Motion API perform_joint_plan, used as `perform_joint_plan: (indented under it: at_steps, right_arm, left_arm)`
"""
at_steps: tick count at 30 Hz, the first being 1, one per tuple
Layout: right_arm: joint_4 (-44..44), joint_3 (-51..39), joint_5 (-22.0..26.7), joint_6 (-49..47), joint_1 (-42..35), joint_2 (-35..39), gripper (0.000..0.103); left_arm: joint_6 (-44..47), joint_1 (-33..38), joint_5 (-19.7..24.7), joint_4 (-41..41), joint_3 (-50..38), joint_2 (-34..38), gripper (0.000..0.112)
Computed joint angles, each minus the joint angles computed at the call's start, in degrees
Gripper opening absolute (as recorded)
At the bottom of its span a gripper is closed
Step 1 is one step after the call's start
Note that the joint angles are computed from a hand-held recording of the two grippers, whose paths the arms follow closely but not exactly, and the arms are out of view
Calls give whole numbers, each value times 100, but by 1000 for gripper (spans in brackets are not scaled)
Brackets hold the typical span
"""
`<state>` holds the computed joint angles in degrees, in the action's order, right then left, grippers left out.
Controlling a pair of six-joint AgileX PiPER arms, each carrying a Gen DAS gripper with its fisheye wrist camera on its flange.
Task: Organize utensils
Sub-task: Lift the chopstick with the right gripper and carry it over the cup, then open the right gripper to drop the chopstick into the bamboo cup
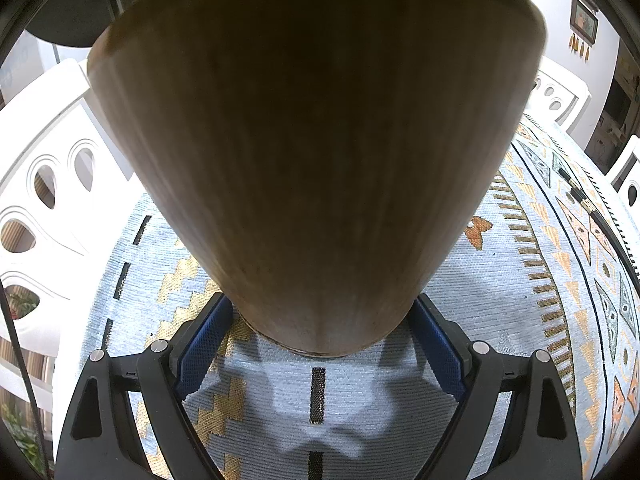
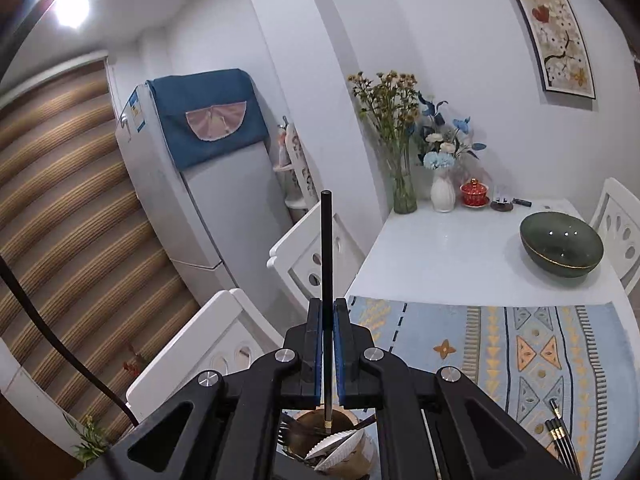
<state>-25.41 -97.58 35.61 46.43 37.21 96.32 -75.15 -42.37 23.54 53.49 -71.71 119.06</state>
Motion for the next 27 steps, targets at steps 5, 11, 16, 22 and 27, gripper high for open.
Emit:
perform_joint_plan:
  at_steps: [5,11,16,22,27]
  right_arm:
    - [222,-20,-44,-260,17,39,4]
    - [1256,-143,55,-1157,-164,140,6]
    - [1467,74,-20,-1173,-356,-36,12]
    - [1264,367,-82,-841,-587,-424,13]
    - [1146,769,-102,-612,-866,-838,16]
  left_arm:
    - [6,3,-2,-5,1,-1,90]
    - [-2,3,-4,2,6,-4,90]
    - [-7,-29,26,-14,-17,8,90]
    - [76,-5,27,-76,-49,13,90]
    - [69,-2,23,-68,-45,13,90]
